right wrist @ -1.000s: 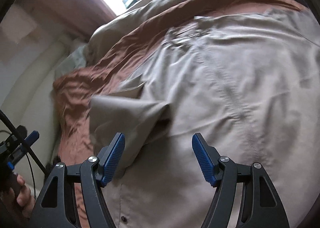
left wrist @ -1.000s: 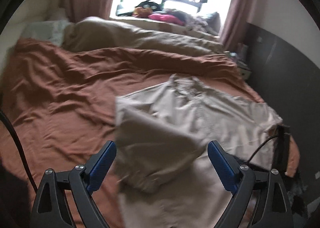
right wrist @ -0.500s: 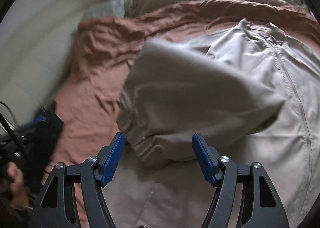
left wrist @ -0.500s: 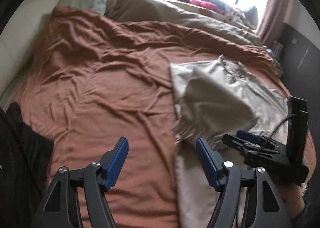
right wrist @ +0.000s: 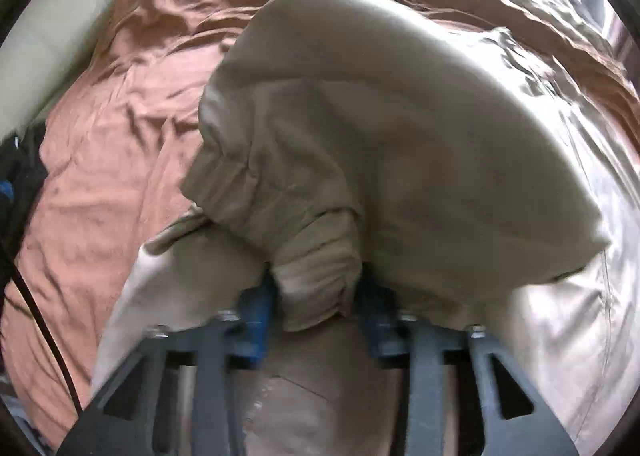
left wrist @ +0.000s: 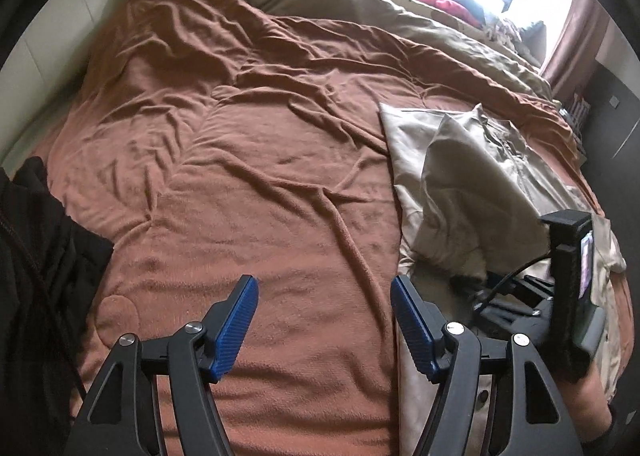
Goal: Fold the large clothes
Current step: 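Grasp the sleeve cuff with the right gripper and fold it onto the jacket body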
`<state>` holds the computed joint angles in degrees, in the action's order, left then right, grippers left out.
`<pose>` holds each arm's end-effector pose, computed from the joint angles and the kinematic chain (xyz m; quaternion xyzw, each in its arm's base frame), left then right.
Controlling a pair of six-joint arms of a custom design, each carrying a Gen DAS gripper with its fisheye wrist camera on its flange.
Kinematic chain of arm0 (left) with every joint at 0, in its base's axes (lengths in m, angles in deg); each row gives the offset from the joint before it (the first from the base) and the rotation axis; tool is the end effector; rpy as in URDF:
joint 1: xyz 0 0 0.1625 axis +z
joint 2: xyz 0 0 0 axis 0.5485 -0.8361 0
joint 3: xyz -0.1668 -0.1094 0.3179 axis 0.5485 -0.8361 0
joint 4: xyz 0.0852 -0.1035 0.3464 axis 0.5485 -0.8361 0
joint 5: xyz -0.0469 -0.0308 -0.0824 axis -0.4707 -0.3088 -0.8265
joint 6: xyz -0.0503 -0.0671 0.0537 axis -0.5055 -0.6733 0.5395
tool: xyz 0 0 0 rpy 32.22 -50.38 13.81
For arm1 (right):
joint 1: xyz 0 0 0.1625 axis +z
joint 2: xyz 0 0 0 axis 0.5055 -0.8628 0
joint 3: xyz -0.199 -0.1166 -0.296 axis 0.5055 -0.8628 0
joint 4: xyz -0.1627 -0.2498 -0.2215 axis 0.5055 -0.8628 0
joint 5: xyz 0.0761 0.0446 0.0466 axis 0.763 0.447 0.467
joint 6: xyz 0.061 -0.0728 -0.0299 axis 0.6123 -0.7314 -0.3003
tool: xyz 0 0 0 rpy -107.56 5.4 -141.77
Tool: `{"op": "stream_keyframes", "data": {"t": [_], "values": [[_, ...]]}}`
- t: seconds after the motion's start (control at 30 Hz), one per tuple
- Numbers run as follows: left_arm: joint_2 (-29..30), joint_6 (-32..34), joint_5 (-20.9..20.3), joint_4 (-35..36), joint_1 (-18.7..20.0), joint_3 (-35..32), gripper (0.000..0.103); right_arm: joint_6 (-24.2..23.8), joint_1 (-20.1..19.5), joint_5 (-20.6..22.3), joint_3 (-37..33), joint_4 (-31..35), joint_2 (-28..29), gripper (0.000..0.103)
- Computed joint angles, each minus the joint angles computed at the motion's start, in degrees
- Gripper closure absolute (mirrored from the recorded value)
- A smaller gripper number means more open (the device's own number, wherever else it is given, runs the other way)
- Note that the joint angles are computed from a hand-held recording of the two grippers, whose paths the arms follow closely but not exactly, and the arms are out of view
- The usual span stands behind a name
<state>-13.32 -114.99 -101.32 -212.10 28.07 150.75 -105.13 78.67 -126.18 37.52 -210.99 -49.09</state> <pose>-0.0339 -0.5232 0.2607 -0.1518 0.8357 -0.3965 0.3483 0.3609 -0.7231 -0.0876 0.4586 -0.8682 0.1008 0.1605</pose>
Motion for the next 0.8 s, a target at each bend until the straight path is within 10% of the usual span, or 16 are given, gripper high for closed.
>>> {"op": "stream_keyframes", "data": {"t": [0.47, 0.8], "values": [[7.4, 4.5, -0.7, -0.6, -0.6, -7.8, 0.033, 12.9, -8.2, 21.3, 9.9, 1.2, -15.1, 0.086], [15.3, 8.3, -2.9, 0.0, 1.7, -15.7, 0.033, 25.2, -14.8, 24.0, 15.0, -8.4, -20.5, 0.075]]}}
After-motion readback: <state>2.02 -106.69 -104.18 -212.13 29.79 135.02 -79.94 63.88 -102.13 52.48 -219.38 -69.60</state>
